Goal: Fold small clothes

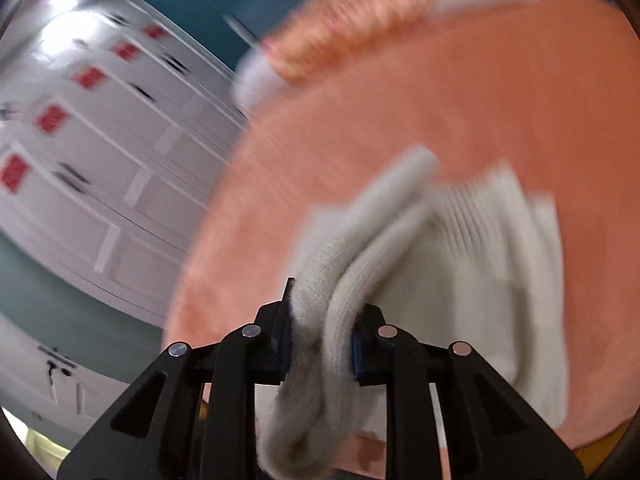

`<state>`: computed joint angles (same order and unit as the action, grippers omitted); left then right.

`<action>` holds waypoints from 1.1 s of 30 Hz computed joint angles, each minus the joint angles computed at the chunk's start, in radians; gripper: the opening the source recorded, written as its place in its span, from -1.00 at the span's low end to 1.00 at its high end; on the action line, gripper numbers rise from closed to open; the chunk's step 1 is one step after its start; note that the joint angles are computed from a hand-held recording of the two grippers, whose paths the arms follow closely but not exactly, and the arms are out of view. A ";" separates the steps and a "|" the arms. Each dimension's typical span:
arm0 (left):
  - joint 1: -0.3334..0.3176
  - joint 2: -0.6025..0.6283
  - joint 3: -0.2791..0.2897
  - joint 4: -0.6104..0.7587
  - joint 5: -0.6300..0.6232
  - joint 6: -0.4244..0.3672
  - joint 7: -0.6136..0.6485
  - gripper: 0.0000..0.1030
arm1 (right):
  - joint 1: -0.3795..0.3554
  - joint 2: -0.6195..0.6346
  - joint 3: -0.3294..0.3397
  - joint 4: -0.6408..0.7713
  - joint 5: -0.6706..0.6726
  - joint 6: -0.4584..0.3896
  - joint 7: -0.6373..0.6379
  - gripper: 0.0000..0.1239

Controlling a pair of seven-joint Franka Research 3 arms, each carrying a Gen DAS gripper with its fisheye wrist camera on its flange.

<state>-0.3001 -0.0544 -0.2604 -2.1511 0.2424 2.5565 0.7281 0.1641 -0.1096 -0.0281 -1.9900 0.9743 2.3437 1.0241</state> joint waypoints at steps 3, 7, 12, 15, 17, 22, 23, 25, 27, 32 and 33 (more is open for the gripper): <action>0.003 -0.024 0.003 -0.028 -0.029 0.062 0.018 -0.60 | -0.003 -0.099 -0.024 -0.071 0.090 0.111 -0.135 -0.67; -0.003 0.046 -0.004 0.030 -0.023 -0.020 0.031 -0.67 | -0.053 -0.001 -0.037 -0.115 -0.267 0.152 0.126 -0.67; -0.004 0.058 0.000 0.034 -0.027 -0.031 0.044 -0.69 | -0.101 0.047 -0.028 -0.183 -0.214 0.151 0.135 -0.65; 0.001 0.035 0.005 0.023 -0.096 -0.023 0.075 -0.69 | -0.094 0.058 -0.013 -0.160 -0.301 0.163 0.163 -0.63; -0.002 0.013 0.004 0.022 -0.109 -0.036 0.093 -0.69 | -0.090 0.053 -0.012 -0.158 -0.322 0.160 0.161 -0.57; -0.017 -0.127 -0.007 -0.045 -0.063 -0.057 0.116 -0.69 | -0.107 -0.033 -0.036 -0.235 -0.289 0.176 0.163 -0.35; -0.016 -0.156 -0.006 -0.065 -0.051 -0.050 0.112 -0.69 | -0.108 -0.050 -0.039 -0.248 -0.288 0.189 0.166 -0.35; -0.013 -0.191 -0.006 -0.071 -0.035 -0.046 0.099 -0.69 | -0.111 -0.107 -0.035 -0.290 -0.327 0.225 0.179 -0.38; -0.014 -0.186 -0.003 -0.053 -0.048 -0.032 0.090 -0.69 | -0.097 -0.148 -0.032 -0.313 -0.352 0.241 0.160 -0.47; -0.012 -0.064 -0.003 0.054 -0.059 -0.017 0.093 -0.69 | -0.054 -0.175 -0.010 -0.316 -0.415 0.218 0.126 -0.63; -0.012 -0.032 -0.012 0.081 -0.036 -0.045 0.077 -0.69 | -0.058 -0.165 0.005 -0.316 -0.463 0.214 0.146 -0.64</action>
